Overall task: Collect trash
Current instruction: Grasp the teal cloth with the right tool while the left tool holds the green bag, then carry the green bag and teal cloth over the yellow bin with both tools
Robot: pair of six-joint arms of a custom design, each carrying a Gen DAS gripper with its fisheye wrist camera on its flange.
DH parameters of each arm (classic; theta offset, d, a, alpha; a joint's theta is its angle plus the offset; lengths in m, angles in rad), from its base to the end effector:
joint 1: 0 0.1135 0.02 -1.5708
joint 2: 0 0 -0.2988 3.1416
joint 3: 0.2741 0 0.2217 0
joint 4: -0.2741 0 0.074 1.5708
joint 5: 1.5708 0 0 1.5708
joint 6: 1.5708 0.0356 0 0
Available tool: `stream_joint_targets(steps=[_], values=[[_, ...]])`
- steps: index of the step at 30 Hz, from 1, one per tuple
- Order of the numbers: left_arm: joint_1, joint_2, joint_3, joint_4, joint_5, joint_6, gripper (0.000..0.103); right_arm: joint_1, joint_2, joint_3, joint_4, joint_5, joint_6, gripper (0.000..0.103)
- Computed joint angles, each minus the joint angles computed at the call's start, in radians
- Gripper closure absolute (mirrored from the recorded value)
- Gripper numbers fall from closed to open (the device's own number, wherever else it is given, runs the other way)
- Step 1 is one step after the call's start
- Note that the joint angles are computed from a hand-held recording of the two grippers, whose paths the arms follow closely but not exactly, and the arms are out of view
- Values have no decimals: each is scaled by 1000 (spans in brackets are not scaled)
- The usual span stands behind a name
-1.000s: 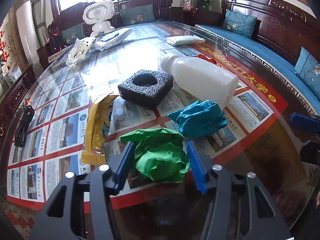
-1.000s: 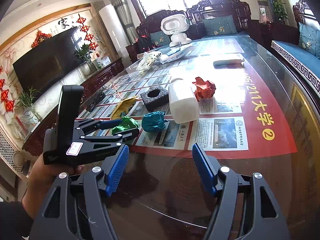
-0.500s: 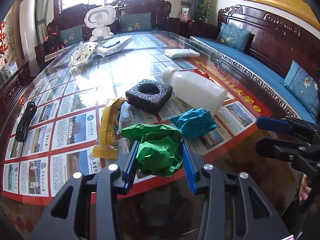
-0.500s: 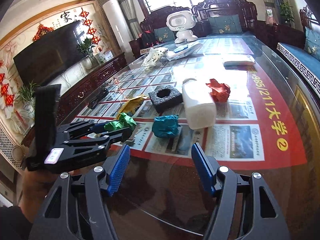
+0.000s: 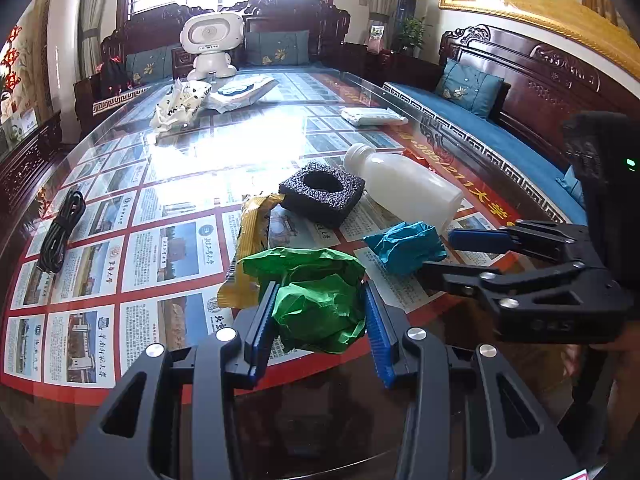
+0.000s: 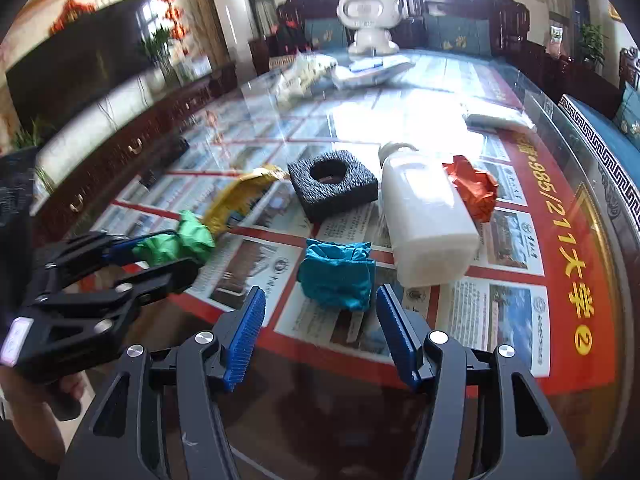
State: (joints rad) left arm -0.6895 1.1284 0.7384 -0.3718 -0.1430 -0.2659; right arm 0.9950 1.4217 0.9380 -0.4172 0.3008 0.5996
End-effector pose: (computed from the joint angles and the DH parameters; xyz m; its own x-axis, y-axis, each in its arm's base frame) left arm 0.1509 -0.1178 0.2825 -0.6584 0.2057 -0.7240 0.3908 0.9155 -0.0952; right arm 0.1502 0.2119 0.2782 -0.7479 -0.1622 -0.6437 -0.3378 0.9278 0.1586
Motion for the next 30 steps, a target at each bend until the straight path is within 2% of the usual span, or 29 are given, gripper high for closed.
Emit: stream_joint_targets(steps=[4, 6, 8, 13, 19, 25, 28, 30], values=[[10, -6, -4, 6, 16, 4, 61, -66, 66, 35, 4, -77, -27, 47], [10, -8, -4, 3, 17, 4, 61, -80, 104, 63, -25, -90, -54, 62], [9, -9, -3, -1, 15, 5, 61, -80, 98, 48, 0, -82, -56, 64], [-8, -32, -4, -20, -1, -7, 61, -40, 20, -13, 20, -27, -23, 65], [-97, -72, 6, -71, -66, -51, 61, 97, -90, -24, -102, 100, 50, 65], [-260, -137, -5, -160, -178, -165, 61, 360, -173, 24, -324, 276, 248, 65], [-392, -163, -12, -223, -257, -262, 61, 509, -178, 68, -453, 362, 384, 65], [-487, -172, -10, -269, -310, -334, 61, 642, -173, 103, -564, 424, 526, 65]])
